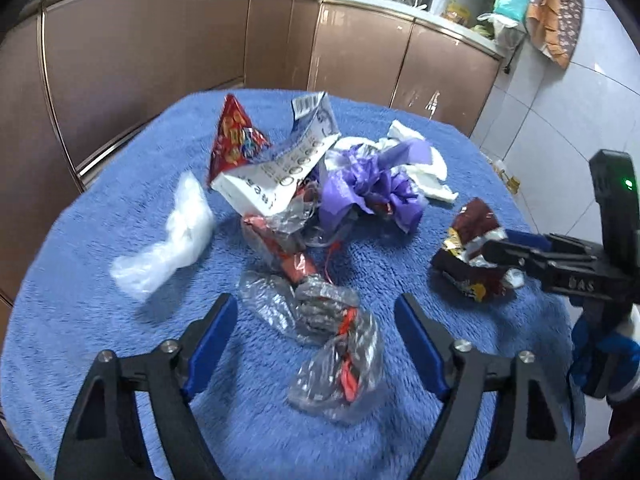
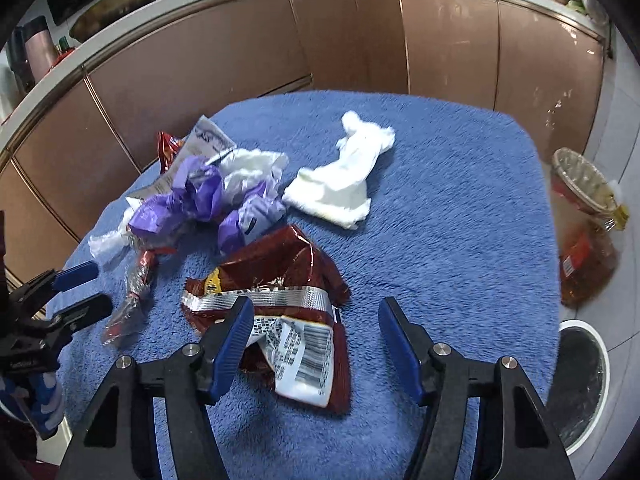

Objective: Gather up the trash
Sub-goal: 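Grasp the clear plastic wrapper with the left tool while the right tool grasps the dark red chip bag, then carry both items over the white bin and open both tools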

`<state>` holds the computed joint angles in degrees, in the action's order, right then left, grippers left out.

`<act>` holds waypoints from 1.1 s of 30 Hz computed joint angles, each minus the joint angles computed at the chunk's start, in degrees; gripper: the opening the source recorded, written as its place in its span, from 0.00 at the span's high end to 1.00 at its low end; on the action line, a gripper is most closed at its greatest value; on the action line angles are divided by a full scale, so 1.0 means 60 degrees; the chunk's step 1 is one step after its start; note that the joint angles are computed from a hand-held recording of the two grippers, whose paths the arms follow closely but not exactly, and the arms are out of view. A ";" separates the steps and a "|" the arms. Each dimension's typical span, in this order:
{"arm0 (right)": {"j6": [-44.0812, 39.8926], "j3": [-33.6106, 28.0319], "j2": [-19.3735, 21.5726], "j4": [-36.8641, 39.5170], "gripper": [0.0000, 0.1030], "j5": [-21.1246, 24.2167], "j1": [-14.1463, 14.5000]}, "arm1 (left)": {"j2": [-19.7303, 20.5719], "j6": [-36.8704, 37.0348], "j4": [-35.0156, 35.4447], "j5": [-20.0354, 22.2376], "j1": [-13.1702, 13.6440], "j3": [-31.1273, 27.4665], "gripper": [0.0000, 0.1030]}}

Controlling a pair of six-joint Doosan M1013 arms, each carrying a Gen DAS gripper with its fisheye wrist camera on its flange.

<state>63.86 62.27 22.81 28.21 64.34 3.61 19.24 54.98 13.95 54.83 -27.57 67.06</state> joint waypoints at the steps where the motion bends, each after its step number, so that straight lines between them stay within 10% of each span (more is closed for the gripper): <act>1: 0.0003 -0.0031 0.0043 0.0043 0.40 0.0081 -0.0008 | 0.0088 -0.0020 -0.0113 0.0093 0.0033 -0.0087 0.29; 12: -0.0381 -0.0167 0.0094 0.0447 0.83 0.0710 -0.0061 | 0.0341 -0.0074 -0.0387 0.0705 -0.0028 -0.0441 0.88; 25: -0.0367 0.1244 -0.1554 0.0827 0.89 -0.0959 -0.0804 | -0.0158 0.0688 -0.0058 0.0005 -0.0737 -0.0709 0.89; 33: 0.2033 0.1828 -0.2092 -0.1485 0.89 -0.2600 -0.1681 | 0.1826 0.3922 -0.2473 0.0688 -0.1135 -0.4100 0.89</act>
<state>76.06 73.24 10.26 19.30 48.74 -6.48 30.20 78.51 -0.89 58.96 -34.38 42.46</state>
